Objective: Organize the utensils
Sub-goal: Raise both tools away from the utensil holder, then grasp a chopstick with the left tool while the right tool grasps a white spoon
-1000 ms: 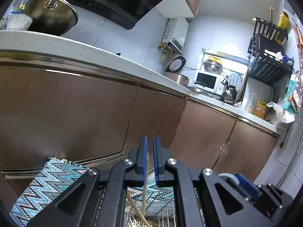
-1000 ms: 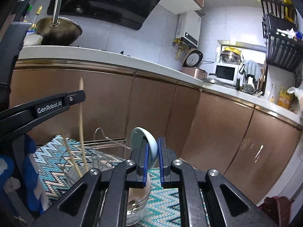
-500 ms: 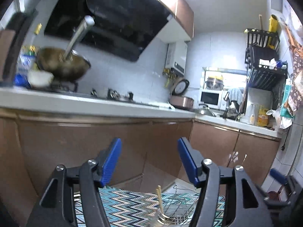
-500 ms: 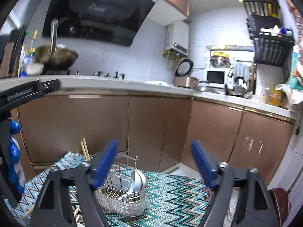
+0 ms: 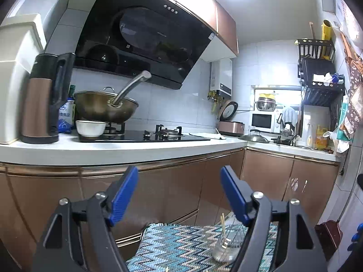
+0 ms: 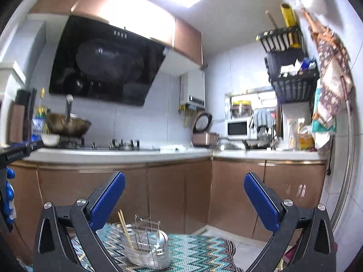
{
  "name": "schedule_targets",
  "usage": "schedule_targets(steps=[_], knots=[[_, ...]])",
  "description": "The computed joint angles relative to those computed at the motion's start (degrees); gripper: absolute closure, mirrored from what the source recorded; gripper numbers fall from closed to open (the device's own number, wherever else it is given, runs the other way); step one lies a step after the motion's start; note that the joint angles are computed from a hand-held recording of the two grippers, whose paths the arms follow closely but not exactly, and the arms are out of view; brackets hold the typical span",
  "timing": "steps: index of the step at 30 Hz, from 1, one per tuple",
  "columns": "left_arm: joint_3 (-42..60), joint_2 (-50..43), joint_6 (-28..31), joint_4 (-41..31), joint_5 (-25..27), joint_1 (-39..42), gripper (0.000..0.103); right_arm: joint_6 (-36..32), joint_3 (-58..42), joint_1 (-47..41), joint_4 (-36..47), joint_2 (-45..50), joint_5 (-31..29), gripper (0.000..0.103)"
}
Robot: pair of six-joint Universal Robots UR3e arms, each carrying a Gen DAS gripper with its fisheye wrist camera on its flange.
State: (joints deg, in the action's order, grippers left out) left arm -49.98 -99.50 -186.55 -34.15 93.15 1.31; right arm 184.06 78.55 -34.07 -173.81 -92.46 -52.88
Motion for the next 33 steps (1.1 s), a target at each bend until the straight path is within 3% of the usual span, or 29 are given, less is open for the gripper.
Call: schedule_targets(steps=[5,12,15,21,29,33], knots=[[-2.0,6.6,-1.3,-8.6,-5.9,4.9,0.028,4.4,1.5,-6.0,0.6,-5.7,7.3,0.0],[-7.5,14.4,-0.5,-14.7,-10.3,9.3,0.023,18.4,6.1,-20.6,-5.5,-14.7,22.5,0.0],[-9.5,16.5,0.0,-17.3,-14.5,11.6,0.022,17.9,6.5,-22.1,-3.3,-16.1,25.1,0.0],[-11.7,15.6,2.5,-24.9,-19.5,11.9,0.022,5.4,9.8,-19.4,11.3,-18.6,26.2,0.0],[-10.4,6.0,4.6,-33.1,-23.9,8.7,0.022,-15.4,11.2,-6.6,31.5,-11.3,20.2,0.002],[-4.4,-2.8,5.7,-38.3,-23.7,6.1,0.023,-22.1,9.0,-1.6,40.7,-3.5,18.7,0.022]])
